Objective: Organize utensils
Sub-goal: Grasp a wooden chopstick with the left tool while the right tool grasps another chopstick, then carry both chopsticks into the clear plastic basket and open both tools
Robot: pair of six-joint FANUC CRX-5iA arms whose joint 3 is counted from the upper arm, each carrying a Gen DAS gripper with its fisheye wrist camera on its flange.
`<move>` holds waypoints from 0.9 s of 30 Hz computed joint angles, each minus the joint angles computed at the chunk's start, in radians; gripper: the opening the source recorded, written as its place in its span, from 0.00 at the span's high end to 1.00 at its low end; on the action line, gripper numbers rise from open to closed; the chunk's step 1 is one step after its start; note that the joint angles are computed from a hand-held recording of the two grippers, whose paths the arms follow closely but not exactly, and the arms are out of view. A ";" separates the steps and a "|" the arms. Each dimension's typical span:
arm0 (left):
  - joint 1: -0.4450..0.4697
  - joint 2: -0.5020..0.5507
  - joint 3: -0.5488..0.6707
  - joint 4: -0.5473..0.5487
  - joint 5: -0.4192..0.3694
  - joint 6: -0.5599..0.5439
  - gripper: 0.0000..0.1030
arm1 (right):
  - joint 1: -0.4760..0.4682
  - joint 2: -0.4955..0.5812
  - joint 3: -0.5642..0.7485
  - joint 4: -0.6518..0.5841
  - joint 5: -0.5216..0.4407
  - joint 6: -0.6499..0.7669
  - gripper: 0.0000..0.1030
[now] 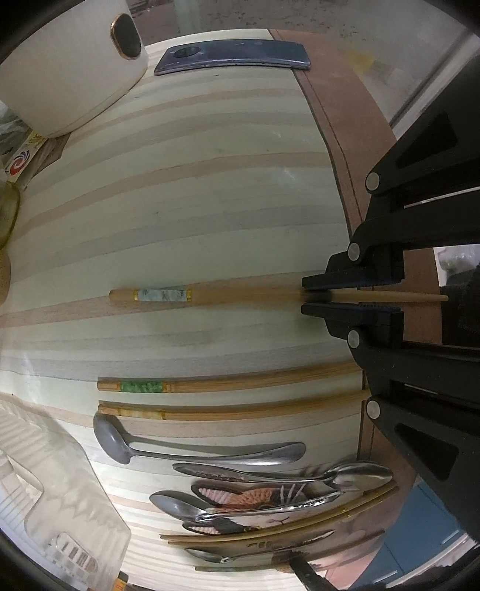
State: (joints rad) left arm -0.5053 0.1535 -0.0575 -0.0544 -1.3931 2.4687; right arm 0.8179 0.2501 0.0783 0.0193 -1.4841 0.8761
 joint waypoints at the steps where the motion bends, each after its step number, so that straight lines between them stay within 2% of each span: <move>1: -0.005 0.000 0.002 -0.006 -0.004 -0.001 0.94 | -0.001 0.009 0.000 0.001 0.010 0.000 0.92; 3: 0.024 0.042 0.051 -0.015 -0.014 -0.039 0.96 | -0.007 0.001 -0.005 0.001 0.009 0.004 0.92; 6: -0.013 0.079 0.109 -0.052 -0.052 -0.009 0.96 | 0.011 0.005 -0.013 0.008 0.026 -0.020 0.93; 12: -0.050 0.059 0.199 -0.146 -0.142 0.040 0.96 | -0.004 -0.048 -0.021 0.001 0.047 -0.051 0.93; 19: -0.092 0.036 0.374 -0.275 -0.242 0.062 0.96 | -0.029 -0.081 0.075 0.016 0.071 -0.036 0.94; 23: -0.086 0.029 0.481 -0.312 -0.239 0.022 0.96 | -0.024 -0.070 0.166 0.020 0.098 -0.014 0.94; 27: -0.030 0.021 0.535 -0.262 -0.158 -0.042 0.96 | -0.045 -0.017 0.324 -0.047 0.116 0.034 0.94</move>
